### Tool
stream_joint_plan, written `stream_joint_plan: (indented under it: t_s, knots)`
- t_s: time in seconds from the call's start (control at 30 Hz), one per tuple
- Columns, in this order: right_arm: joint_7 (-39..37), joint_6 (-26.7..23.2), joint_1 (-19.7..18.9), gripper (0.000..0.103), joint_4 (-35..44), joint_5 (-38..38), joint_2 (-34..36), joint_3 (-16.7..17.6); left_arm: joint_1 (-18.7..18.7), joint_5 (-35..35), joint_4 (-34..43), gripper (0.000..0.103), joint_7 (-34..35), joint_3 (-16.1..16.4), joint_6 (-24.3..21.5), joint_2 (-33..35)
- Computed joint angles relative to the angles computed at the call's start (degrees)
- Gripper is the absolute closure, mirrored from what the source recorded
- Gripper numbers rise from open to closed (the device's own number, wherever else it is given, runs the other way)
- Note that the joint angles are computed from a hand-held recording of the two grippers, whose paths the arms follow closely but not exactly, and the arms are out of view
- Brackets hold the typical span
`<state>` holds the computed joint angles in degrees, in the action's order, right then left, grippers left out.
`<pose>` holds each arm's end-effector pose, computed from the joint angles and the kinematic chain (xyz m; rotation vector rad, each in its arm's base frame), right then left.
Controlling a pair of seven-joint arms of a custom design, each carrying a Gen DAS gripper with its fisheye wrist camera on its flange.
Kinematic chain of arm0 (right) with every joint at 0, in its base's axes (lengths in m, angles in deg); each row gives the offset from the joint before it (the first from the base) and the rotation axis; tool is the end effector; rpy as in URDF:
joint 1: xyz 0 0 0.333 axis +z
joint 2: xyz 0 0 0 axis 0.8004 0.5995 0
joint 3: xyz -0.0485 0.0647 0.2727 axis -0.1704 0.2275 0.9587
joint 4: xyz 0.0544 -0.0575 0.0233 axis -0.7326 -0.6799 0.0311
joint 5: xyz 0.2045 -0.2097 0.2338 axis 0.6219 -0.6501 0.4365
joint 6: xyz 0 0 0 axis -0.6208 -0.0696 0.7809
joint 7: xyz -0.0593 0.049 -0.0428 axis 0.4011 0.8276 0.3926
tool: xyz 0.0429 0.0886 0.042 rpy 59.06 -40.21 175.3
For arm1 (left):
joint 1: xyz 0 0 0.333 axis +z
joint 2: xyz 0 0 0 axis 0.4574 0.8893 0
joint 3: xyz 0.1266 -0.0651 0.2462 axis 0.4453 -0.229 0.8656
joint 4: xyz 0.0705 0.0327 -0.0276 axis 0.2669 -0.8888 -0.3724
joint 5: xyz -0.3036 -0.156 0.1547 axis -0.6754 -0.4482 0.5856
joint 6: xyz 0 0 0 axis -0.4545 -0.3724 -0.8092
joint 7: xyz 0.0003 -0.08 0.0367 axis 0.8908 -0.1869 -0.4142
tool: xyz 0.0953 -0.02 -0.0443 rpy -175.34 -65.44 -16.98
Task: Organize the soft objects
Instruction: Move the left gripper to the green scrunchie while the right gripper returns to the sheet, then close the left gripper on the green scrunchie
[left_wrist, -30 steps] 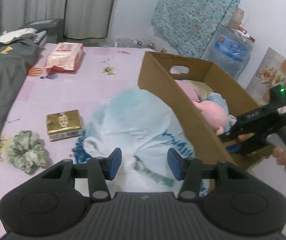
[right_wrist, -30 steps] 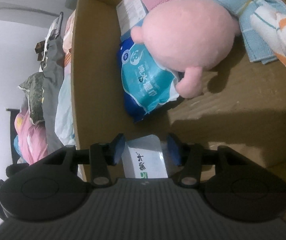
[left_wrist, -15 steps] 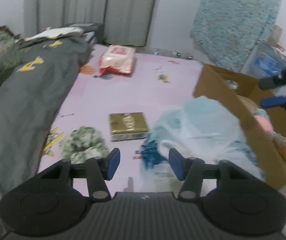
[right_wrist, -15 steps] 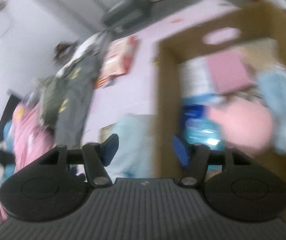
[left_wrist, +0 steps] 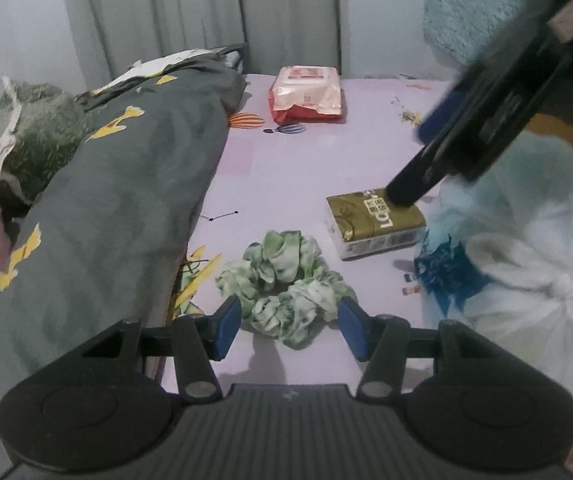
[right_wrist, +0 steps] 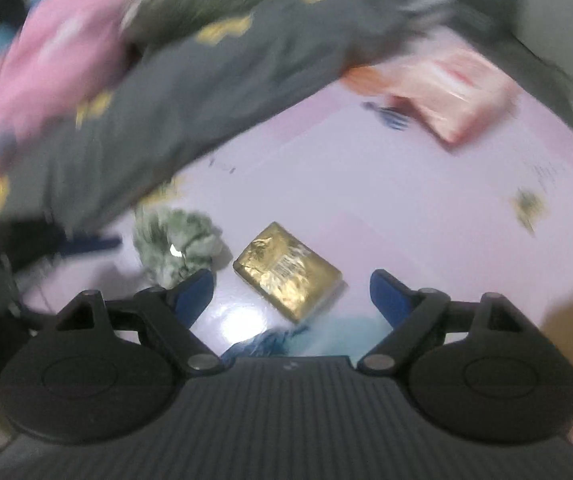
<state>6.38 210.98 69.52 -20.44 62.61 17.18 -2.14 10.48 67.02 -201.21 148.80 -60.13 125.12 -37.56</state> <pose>0.5488 0.2075 0.5663 -2.3067 1.4481 -0.3141 0.4649 -0.2684 0.4857 -1.1928 2.2550 -0.8146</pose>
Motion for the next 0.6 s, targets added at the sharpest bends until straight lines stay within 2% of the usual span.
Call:
stream_joint_plan:
  t_s: [0.17,0.23,0.33,0.43,0.47,0.53,0.6]
  knots:
    - [-10.64,-3.95,1.24,0.017,5.30,-4.61,6.33,0.38,-0.26,1.47,0.60,0.048,3.85,-0.30,1.77,2.01]
    - [-11.14,-4.03,1.90,0.017,6.34,-6.71,8.11,0.08,-0.65,-0.03,1.71,0.048,6.10,-0.24,1.25,3.45]
    - [-10.96,-6.03,1.78,0.018,9.40,-5.22,11.01,-0.51,-0.48,-1.02,3.08,0.048,7.94,-0.67,0.70,5.38]
    - [-10.61,-7.99,1.10,0.025,11.08,-1.49,12.71,-0.78,0.34,3.55,3.89,0.048,5.17,-1.30,1.27,6.70]
    - [-10.70,-7.85,0.76,0.033,11.05,-0.09,12.61,-0.83,0.53,4.83,4.11,0.048,4.15,-1.43,1.33,6.99]
    - [-9.91,-7.38,0.82,0.035,11.01,-0.23,12.40,-1.17,0.91,8.06,4.04,0.059,0.89,-1.50,2.19,7.22]
    - [-8.84,-5.18,0.98,0.037,9.17,-1.21,10.94,-1.45,1.45,14.72,4.58,0.078,-5.50,-1.34,2.09,7.53]
